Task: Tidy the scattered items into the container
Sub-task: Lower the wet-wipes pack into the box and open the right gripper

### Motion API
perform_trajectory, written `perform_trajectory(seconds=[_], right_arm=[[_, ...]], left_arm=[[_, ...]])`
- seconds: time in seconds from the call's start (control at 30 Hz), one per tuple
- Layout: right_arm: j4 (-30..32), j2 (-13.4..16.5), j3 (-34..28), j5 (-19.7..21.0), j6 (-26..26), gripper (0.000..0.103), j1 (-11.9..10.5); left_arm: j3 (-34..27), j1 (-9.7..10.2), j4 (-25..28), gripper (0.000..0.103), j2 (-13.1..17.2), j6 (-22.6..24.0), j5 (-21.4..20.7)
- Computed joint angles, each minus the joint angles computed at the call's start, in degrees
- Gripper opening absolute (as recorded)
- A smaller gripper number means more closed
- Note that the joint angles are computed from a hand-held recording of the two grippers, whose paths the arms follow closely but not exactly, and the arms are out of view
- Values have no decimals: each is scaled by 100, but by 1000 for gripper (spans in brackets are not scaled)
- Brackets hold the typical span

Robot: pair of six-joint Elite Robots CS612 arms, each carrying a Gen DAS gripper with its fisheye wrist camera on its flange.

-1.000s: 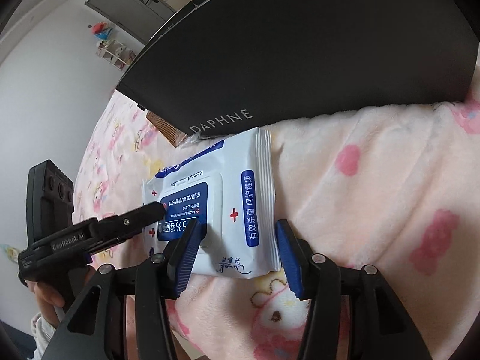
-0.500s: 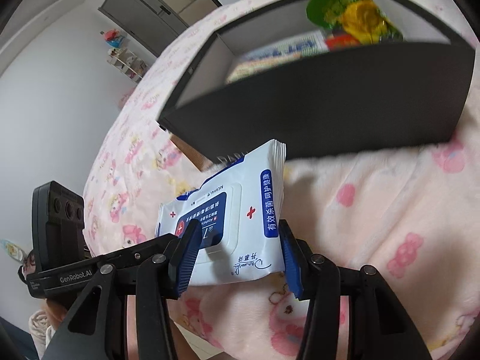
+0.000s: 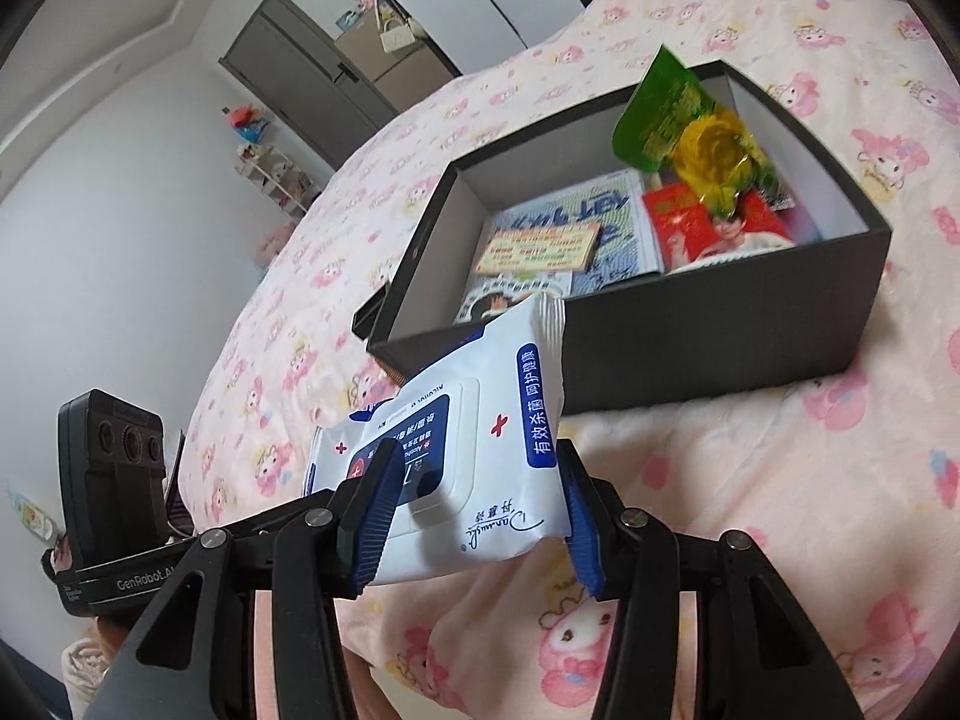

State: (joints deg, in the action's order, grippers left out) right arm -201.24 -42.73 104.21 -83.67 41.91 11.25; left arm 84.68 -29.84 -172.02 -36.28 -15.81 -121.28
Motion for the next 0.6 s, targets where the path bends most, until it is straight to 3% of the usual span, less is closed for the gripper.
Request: perform_trajectory(seconds=[0.37,0.6], right_arm=[[-158,-238,115,-344,-375,46,-201],[6,-269,-72,-346,-680,46,-452]], left_arm=[[-665,-201,-27,36,166,247,49],[-1419,-299,341,36,447,406,293]])
